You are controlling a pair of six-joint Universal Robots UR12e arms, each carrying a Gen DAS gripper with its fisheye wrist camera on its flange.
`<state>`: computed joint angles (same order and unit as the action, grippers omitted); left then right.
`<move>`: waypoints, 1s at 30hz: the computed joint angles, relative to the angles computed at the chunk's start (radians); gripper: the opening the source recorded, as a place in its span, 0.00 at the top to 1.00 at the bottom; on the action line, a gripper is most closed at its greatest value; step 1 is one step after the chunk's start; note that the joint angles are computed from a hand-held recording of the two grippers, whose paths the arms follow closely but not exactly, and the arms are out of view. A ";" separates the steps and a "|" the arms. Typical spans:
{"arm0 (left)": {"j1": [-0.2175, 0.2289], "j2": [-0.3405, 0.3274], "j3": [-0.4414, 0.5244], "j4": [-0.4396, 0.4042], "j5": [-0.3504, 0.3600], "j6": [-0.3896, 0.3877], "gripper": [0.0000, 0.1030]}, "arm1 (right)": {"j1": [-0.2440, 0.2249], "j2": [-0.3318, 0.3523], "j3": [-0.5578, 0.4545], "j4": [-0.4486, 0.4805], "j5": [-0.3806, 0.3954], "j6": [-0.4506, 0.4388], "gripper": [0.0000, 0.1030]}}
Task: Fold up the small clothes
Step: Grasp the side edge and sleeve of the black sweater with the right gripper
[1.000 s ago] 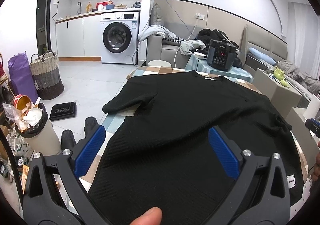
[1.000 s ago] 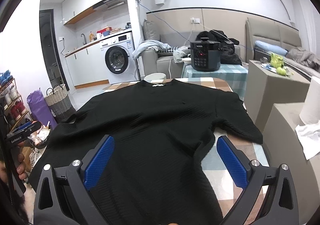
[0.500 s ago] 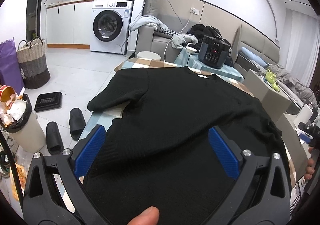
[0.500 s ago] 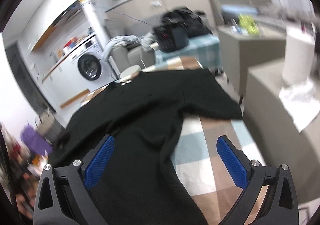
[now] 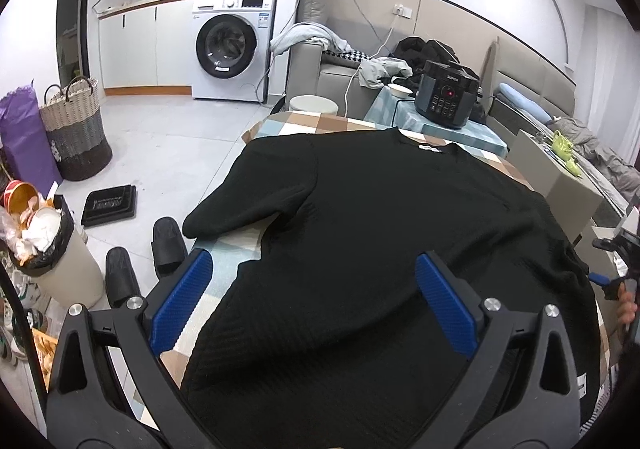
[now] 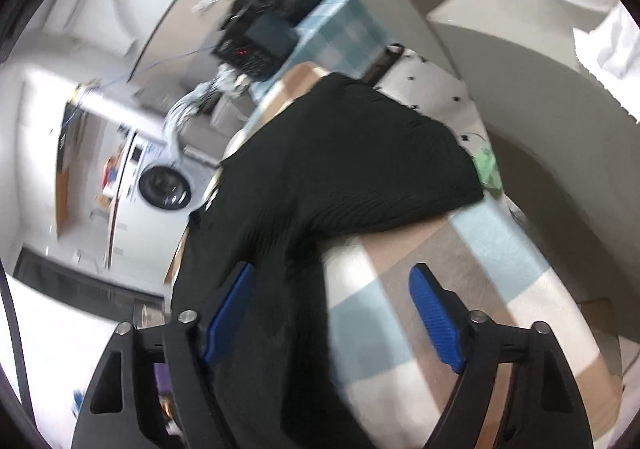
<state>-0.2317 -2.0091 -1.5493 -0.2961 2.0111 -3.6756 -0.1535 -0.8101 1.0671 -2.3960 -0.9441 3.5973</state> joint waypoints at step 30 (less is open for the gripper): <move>0.008 -0.013 -0.003 -0.018 -0.020 -0.048 0.02 | 0.047 0.106 -0.213 0.159 -0.447 -0.021 0.86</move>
<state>-0.2241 -2.0220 -1.5525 -0.3145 1.9914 -3.7239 -0.1060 -0.7037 0.8537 -2.2374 -1.3916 3.5763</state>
